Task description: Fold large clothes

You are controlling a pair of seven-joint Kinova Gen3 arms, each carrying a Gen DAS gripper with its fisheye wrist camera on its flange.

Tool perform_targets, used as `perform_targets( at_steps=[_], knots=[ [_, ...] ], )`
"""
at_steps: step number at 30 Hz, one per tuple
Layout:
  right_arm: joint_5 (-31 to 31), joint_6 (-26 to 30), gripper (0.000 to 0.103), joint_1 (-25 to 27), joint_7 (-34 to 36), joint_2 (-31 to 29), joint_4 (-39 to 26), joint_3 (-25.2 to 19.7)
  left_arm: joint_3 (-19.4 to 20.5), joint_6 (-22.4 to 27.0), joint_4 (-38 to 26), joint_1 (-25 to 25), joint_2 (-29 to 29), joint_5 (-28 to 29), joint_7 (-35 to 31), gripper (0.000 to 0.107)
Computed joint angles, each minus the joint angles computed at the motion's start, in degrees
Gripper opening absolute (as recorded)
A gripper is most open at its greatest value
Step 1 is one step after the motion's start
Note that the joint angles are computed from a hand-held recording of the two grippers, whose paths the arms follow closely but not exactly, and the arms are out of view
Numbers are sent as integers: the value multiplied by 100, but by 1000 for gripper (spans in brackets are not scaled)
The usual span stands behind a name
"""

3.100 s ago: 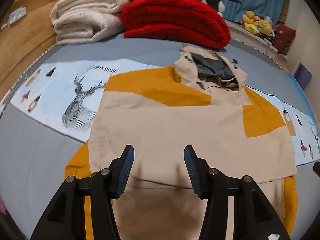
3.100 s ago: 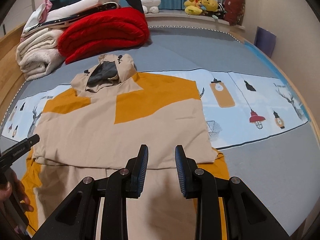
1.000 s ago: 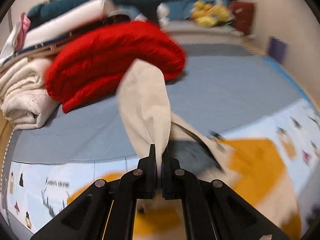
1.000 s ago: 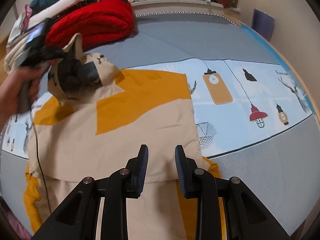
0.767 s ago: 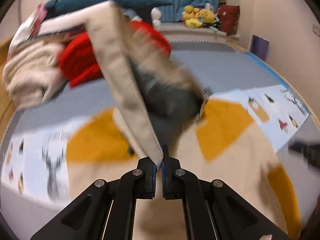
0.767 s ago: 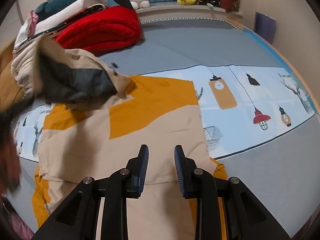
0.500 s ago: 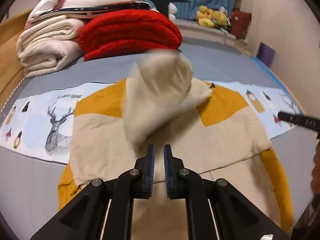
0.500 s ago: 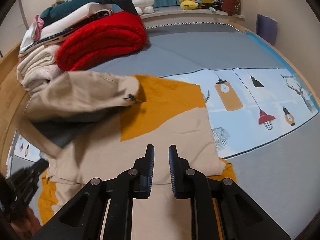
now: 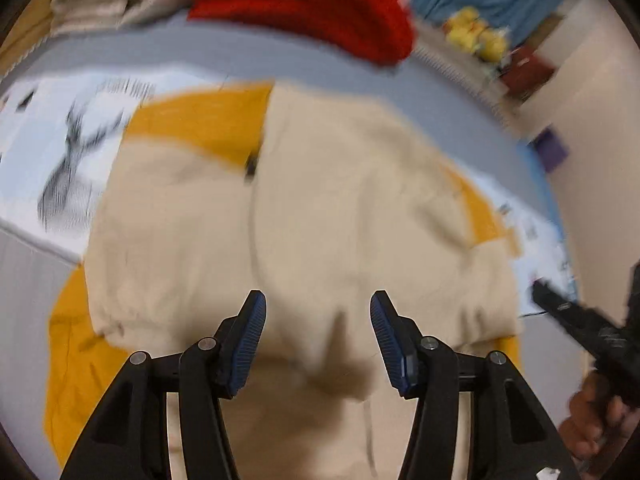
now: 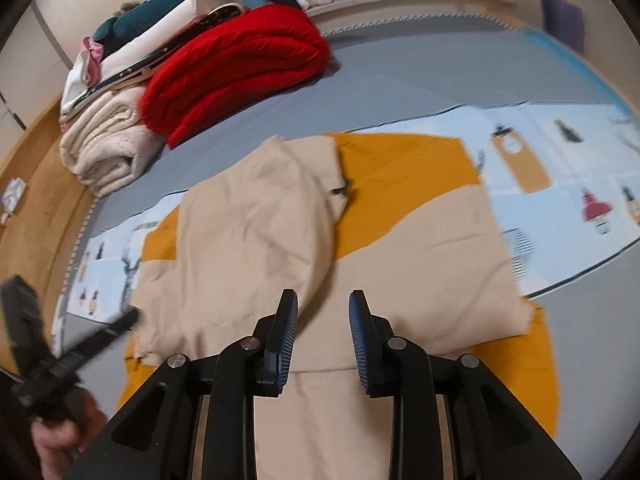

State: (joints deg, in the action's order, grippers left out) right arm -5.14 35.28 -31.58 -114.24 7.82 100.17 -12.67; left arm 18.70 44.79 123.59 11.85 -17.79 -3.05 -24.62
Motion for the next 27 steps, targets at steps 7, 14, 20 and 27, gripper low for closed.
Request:
perform_targets(
  at_steps=[7,14,20,27],
  knots=[
    [-1459,74,28,430,1074,675,-94,-298,-697,-711,586,105,85,1159,-487,49],
    [-1991,-82,28,568,1454,1006,-54,-395,-1220,-1303,982,327,142,2227,-1039,35],
    [-2324,-275,24,619,1740,1222,-115,-520,-929,-1097,958,-66,-42,2106,-734,7],
    [-2470,-1046,3,607,1868,868,273,-666,-27,-478,443,-510,-293,1099,374,3]
  ],
)
